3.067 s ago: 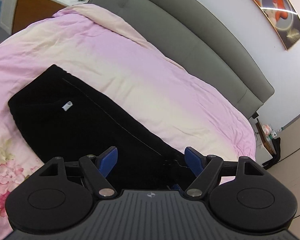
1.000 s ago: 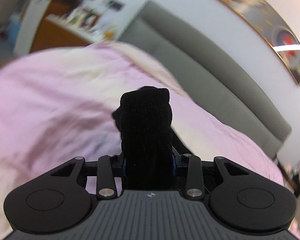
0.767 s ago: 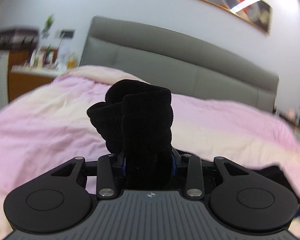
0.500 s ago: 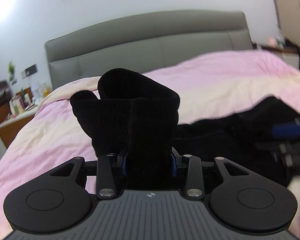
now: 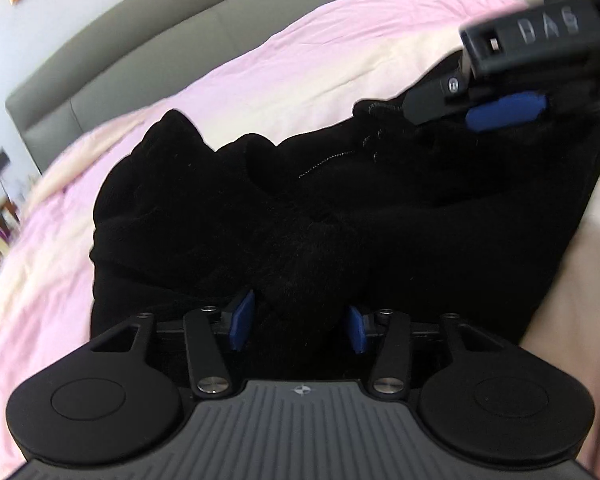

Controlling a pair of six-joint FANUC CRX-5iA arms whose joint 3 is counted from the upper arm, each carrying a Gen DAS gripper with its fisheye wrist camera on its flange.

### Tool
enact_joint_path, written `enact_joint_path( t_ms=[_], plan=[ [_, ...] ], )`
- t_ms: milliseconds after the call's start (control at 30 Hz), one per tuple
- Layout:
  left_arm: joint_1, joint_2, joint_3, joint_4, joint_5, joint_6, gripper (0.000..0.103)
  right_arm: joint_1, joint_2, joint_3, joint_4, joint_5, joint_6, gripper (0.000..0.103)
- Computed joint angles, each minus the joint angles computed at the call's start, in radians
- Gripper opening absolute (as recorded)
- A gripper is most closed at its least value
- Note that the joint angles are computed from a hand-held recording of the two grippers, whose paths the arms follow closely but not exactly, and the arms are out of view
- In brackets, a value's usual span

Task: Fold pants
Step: 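Lift the pants with both grippers and fold the leg toward the waistband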

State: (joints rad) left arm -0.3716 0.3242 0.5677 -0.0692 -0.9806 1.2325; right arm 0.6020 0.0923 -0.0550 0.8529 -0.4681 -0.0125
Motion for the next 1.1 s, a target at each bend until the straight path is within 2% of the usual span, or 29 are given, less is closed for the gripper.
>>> enact_joint_path(
  t_ms=[67,200,233,300,333,433,500,567,633,733,767,800,867,933,967,1000,1067,1100],
  plan=[
    [0.049,-0.020,-0.028,0.130,-0.008,-0.023,0.070,-0.002,-0.026,-0.037,0.018,0.030,-0.017,0.059],
    [0.211,-0.088,-0.160,0.506,-0.028,-0.038,0.080,0.003,-0.032,-0.041,-0.016,0.071,0.039,0.060],
    [0.248,-0.109,-0.200,0.566,-0.017,-0.028,0.086,0.008,-0.031,-0.031,-0.056,0.079,0.082,0.060],
    [0.316,-0.141,-0.260,0.633,0.003,0.019,0.093,0.021,-0.021,0.022,-0.209,0.077,0.234,0.060],
    [0.353,-0.149,-0.285,0.658,0.014,0.062,0.093,0.029,-0.013,0.057,-0.287,0.071,0.314,0.060],
    [0.453,-0.123,-0.323,0.782,-0.041,0.183,0.092,0.042,0.028,0.192,-0.522,0.024,0.541,0.067],
    [0.492,-0.107,-0.376,0.903,-0.059,0.194,0.091,0.045,0.076,0.300,-0.635,-0.034,0.661,0.069],
    [0.502,-0.084,-0.378,0.930,-0.071,0.217,0.091,0.054,0.144,0.420,-0.666,-0.139,0.703,0.069],
    [0.501,-0.069,-0.387,0.952,-0.086,0.198,0.091,0.058,0.232,0.566,-0.671,-0.262,0.707,0.069],
    [0.489,-0.078,-0.455,1.020,-0.063,0.148,0.091,0.040,0.356,0.771,-0.736,-0.369,0.700,0.070],
    [0.480,-0.091,-0.488,1.046,-0.044,0.131,0.091,0.030,0.393,0.833,-0.768,-0.389,0.692,0.072],
    [0.483,-0.093,-0.502,1.067,-0.037,0.117,0.091,0.023,0.434,0.898,-0.782,-0.417,0.673,0.083],
    [0.479,-0.100,-0.528,1.091,-0.021,0.105,0.091,0.018,0.534,1.056,-0.762,-0.516,0.623,0.087],
    [0.477,-0.108,-0.543,1.105,-0.014,0.098,0.091,0.005,0.620,1.200,-0.781,-0.606,0.595,0.077],
    [0.478,-0.106,-0.538,1.109,-0.016,0.103,0.091,-0.009,0.625,1.211,-0.831,-0.598,0.601,0.044],
    [0.482,-0.116,-0.550,1.119,-0.018,0.102,0.091,-0.020,0.607,1.182,-0.870,-0.563,0.608,0.026],
    [0.484,-0.123,-0.564,1.149,-0.020,0.095,0.089,-0.036,0.534,1.078,-0.932,-0.456,0.661,0.012],
    [0.486,-0.128,-0.575,1.170,-0.020,0.087,0.089,-0.046,0.483,1.005,-0.977,-0.376,0.699,0.010]
  ],
)
